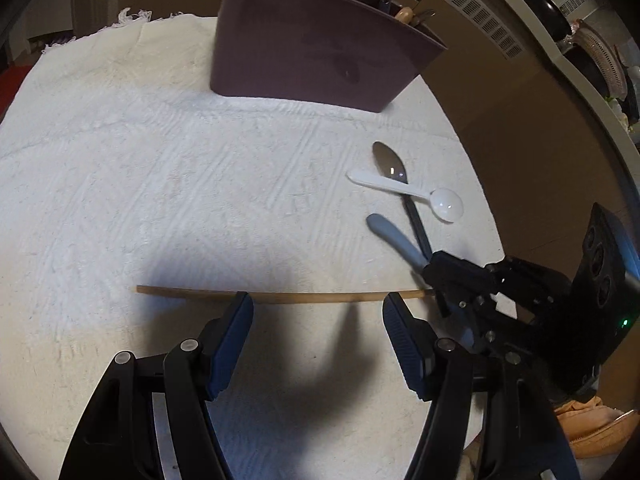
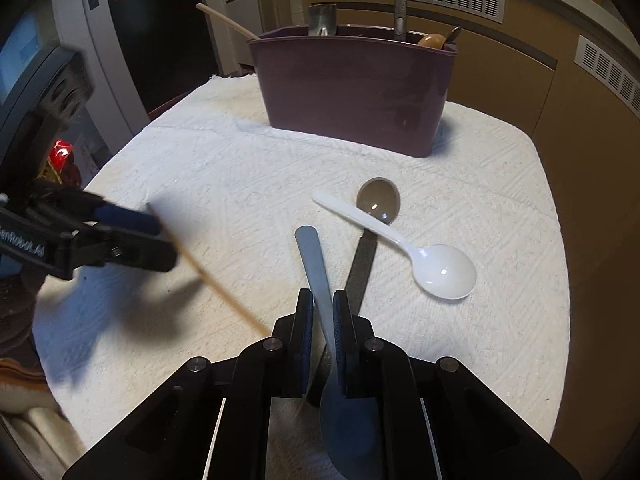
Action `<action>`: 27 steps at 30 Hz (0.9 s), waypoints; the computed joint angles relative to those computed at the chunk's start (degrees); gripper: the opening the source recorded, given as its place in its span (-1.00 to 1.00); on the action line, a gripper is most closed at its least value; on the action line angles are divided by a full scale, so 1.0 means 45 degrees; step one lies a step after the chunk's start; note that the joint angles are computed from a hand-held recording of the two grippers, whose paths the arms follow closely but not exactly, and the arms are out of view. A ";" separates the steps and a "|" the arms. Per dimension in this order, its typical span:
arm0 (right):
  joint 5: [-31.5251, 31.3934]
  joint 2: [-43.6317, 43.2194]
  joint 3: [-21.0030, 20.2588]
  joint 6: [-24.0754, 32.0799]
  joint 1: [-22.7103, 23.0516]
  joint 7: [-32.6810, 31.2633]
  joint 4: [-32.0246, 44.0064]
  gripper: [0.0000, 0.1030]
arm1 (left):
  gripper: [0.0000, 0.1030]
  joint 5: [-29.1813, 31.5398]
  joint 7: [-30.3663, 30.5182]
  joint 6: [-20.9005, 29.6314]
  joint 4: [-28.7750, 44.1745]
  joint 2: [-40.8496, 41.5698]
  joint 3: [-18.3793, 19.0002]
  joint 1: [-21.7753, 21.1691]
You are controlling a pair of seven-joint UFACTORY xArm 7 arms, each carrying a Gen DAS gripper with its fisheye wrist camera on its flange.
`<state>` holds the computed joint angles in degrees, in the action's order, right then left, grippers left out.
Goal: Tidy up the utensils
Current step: 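Grasp the grey-blue plastic spoon with the right tool while the left tool reaches the chopstick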
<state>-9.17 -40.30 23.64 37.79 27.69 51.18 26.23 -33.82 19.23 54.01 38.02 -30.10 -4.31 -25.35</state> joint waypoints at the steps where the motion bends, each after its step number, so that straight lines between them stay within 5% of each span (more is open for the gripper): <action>1: 0.0021 -0.0033 0.0012 0.0042 0.0057 -0.0006 0.0021 -0.77 | 0.24 0.0019 0.0012 0.0036 0.0021 -0.0031 -0.0031 -0.0038; 9: 0.0505 0.0187 0.0081 -0.0097 0.0797 -0.0253 0.0035 -0.72 | 0.25 -0.0261 -0.0137 0.0984 -0.0044 0.0098 0.0153 0.0076; 14: 0.1638 0.0503 -0.0404 -0.1146 0.1718 -0.0598 -0.0183 -0.72 | 0.25 -0.0503 -0.0356 -0.0037 0.0324 0.0741 -0.0365 -0.0089; 21: 0.0565 -0.0516 0.0712 0.0105 0.0825 0.0522 -0.0038 -0.62 | 0.25 0.0121 -0.1113 -0.2490 0.0715 0.1799 -0.1062 -0.0376; 27: 0.0465 -0.0822 0.0222 0.0276 0.0650 0.0829 -0.0598 -0.45 | 0.24 0.2125 -0.1930 -0.3673 0.0186 0.1511 -0.1263 -0.0179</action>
